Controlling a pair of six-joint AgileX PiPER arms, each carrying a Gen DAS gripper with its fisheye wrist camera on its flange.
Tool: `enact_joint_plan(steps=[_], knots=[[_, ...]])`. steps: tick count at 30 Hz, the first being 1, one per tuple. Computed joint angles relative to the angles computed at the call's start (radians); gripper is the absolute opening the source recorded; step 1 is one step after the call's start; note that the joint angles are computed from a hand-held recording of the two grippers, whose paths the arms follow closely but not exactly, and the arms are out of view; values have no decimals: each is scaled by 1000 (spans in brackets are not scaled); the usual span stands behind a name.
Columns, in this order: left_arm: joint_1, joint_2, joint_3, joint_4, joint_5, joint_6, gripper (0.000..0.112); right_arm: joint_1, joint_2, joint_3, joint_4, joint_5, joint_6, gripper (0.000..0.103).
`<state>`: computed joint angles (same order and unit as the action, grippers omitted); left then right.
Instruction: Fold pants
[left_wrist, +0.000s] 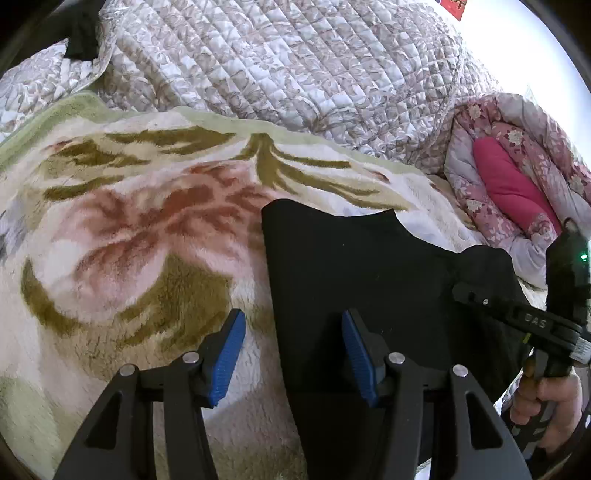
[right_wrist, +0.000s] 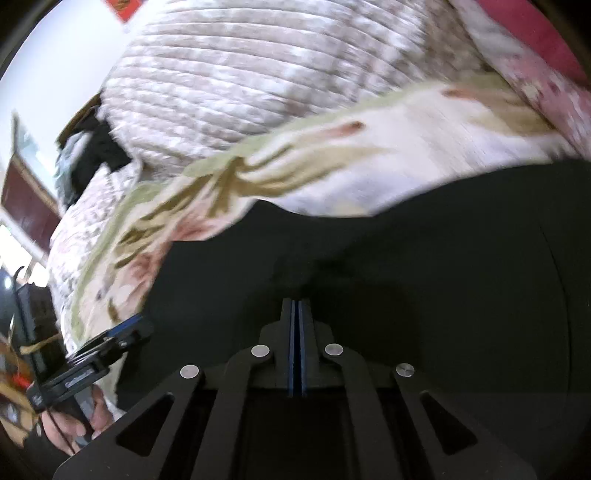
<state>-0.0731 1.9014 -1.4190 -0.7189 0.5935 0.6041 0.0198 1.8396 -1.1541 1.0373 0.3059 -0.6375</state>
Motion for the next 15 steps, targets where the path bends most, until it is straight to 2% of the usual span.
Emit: enact_joint_plan(steps=[2, 6, 9, 10, 15], knots=[[-1, 1, -1, 3, -2, 5, 57, -4, -6, 7, 38, 8, -44, 0], [-2, -14, 12, -10, -5, 29, 57, -40, -36, 61, 297, 61, -260, 0], [5, -41, 38, -30, -17, 52, 57, -43, -73, 107, 448, 63, -415, 17], [9, -49, 44, -43, -15, 63, 57, -39, -79, 112, 469, 62, -440, 23], [16, -96, 107, -158, 14, 197, 57, -8, -67, 84, 323, 62, -338, 24]])
